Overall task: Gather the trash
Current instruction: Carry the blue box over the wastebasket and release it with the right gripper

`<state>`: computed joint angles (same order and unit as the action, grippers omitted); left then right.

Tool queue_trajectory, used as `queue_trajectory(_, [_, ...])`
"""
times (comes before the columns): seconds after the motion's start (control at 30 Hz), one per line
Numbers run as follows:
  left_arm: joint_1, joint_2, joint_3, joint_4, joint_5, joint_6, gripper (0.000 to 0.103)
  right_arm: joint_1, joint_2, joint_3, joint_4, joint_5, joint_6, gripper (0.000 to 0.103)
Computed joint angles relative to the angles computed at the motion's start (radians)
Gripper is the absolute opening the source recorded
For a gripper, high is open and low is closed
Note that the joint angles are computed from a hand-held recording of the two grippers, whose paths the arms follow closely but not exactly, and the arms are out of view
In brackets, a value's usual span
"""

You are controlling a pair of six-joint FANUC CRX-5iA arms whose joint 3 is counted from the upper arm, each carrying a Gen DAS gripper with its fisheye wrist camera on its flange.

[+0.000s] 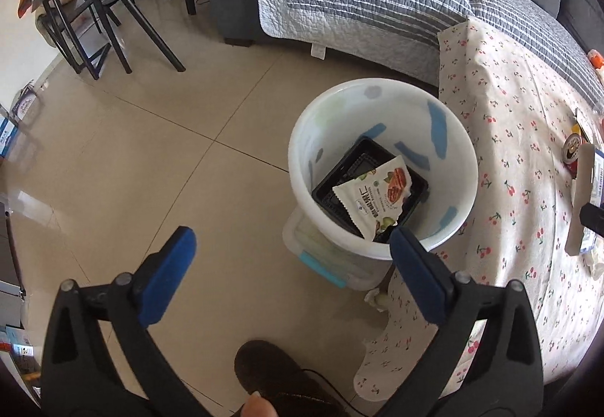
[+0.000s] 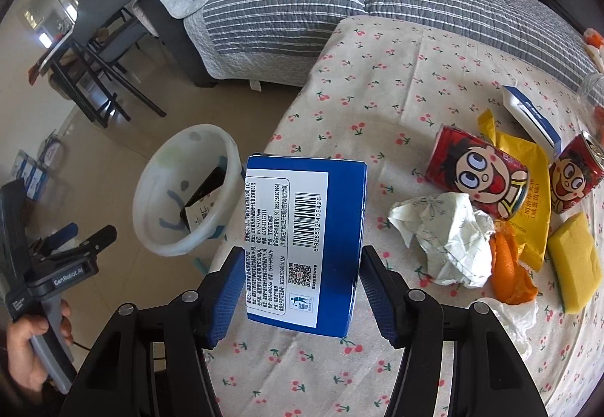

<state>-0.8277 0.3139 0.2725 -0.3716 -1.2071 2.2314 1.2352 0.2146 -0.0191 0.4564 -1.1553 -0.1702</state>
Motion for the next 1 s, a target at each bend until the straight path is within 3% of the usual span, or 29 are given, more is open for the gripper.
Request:
queue_trajectory(0.3, [0.026,-0.038,-0.046,0.02,0.014,-0.062,0.102,-0.074,0.149,0.195,-0.013,0.053,0.141,0.062])
queue_trajectory(0.6, [0.052,-0.083,-0.098,0.055,0.043,-0.059,0.102,-0.119,0.261,0.319,-0.042,0.101,0.183,0.064])
queue_trajectory(0.67, [0.057,-0.088,-0.105,0.062,0.05,-0.06,0.102,-0.123,0.268,0.326,-0.039,0.112,0.178,0.065])
queue_trajectory(0.73, [0.057,-0.088,-0.105,0.065,0.051,-0.061,0.102,-0.123,0.268,0.329,-0.034,0.109,0.157,0.08])
queue_trajectory(1.0, [0.045,-0.089,-0.096,0.063,0.052,-0.066,0.102,-0.091,0.216,0.291,-0.009,0.04,0.154,0.081])
